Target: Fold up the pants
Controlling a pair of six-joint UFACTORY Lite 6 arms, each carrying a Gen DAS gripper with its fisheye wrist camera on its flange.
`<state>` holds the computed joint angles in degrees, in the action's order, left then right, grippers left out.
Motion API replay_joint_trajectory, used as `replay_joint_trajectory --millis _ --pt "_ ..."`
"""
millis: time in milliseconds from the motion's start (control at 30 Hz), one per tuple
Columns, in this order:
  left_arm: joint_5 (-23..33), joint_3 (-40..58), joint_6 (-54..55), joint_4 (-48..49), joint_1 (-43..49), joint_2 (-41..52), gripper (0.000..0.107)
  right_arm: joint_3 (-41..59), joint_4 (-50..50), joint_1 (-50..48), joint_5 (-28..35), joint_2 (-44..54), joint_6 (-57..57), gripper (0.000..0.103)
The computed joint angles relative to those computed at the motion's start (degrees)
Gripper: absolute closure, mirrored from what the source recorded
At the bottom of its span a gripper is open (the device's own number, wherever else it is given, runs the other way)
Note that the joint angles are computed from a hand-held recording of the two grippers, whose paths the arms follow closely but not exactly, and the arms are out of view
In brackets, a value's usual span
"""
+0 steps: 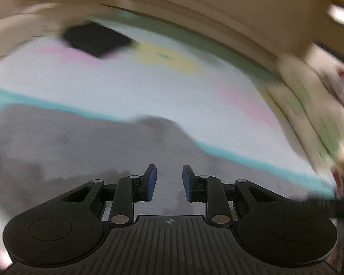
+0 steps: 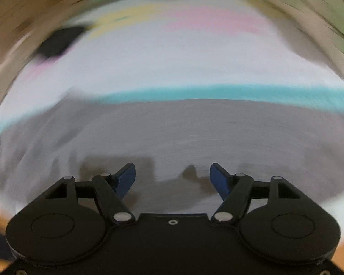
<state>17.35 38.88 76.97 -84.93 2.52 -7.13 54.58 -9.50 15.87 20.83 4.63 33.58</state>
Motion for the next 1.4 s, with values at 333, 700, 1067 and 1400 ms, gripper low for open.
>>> replay_joint_trajectory --millis 333,700,1067,1400 --pt "-5.4 16.8 20.2 -13.5 -26.0 29.5 0.081 9.6 15.6 -35.9 12.3 4.6 -22.3 0.042" --pt "-8.9 16.8 15.3 -13.4 -29.0 28.6 0.078 20.5 25.9 -54.9 10.2 19.8 -53.0 0.048" --pt "-8.2 15.7 7.9 -5.9 -27.8 26.7 0.078 20.4 32.5 -56.4 10.5 23.1 -63.5 0.047" --pt "-7.1 17.6 -6.2 6.7 -28.5 25.4 0.078 14.4 26.2 -52.1 5.3 16.1 -56.1 0.096"
